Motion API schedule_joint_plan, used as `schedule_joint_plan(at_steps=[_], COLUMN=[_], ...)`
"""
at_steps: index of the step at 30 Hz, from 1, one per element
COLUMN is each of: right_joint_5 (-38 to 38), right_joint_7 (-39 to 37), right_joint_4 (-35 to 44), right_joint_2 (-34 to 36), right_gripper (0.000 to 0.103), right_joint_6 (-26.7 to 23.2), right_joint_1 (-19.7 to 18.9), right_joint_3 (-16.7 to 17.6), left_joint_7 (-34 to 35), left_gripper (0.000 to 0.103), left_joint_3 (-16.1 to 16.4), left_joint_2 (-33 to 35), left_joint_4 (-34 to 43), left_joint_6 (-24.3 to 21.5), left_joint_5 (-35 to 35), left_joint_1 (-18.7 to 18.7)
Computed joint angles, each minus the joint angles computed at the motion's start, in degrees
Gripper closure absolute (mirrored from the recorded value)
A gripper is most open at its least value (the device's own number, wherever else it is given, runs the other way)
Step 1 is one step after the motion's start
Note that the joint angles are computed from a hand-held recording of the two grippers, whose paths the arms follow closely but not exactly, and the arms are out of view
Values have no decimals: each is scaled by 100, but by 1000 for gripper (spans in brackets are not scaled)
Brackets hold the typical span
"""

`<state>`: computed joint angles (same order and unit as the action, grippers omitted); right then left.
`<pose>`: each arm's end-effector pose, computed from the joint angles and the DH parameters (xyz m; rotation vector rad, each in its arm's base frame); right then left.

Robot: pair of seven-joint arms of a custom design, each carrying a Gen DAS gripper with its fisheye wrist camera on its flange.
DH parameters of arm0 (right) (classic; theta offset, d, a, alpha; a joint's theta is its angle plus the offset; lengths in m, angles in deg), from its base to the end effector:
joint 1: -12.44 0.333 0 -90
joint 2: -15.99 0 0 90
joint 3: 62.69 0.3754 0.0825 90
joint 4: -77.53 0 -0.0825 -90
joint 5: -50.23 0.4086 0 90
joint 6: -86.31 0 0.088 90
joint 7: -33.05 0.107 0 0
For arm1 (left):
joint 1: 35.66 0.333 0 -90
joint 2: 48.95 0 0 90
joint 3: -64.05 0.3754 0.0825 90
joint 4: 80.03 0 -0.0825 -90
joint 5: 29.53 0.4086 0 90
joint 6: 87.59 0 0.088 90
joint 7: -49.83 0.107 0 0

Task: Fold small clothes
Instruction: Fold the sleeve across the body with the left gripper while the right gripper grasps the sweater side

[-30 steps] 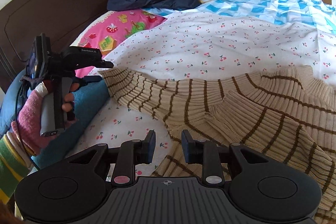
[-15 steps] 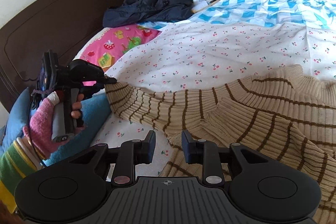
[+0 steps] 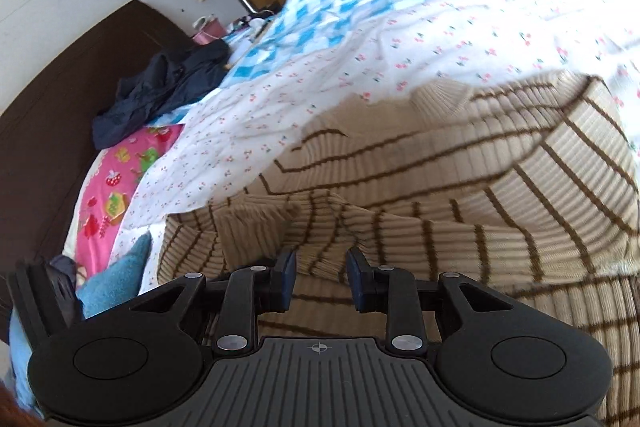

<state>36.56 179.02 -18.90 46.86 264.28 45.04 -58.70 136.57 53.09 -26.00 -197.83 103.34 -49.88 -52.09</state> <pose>0.6175 0.4694 0.4307 -1.4879 1.6960 -0.0781 0.6245 -0.2666 0.3787 -1.8597 1.8448 -1.1445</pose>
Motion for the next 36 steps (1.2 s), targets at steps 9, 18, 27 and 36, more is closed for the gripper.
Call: schedule_joint_plan(at_steps=[9,18,27,36], right_joint_5=[516,997,1413,1189], right_joint_7=[-315,-414,-529,-1215], right_joint_4=[202,814,1444,1197], right_joint_2=[485,1084,1252,652], right_gripper=[54,46,83,94], right_joint_6=[596,128,-465,-775], right_joint_1=[-1129,-1737,-1171,-647], right_joint_3=[1493,2542,1984,1037], left_joint_7=[447,428,384,-537], left_gripper=[86,83,78,56], left_joint_3=[926,-278,-413,-1100], left_joint_2=[-178,-180,-222,-413], left_joint_4=[-293,-512,-601,-939], left_joint_6=[365,704,761,1302], left_joint_5=[-406,27,338,1222], left_joint_1=[-1007,137,260,1041])
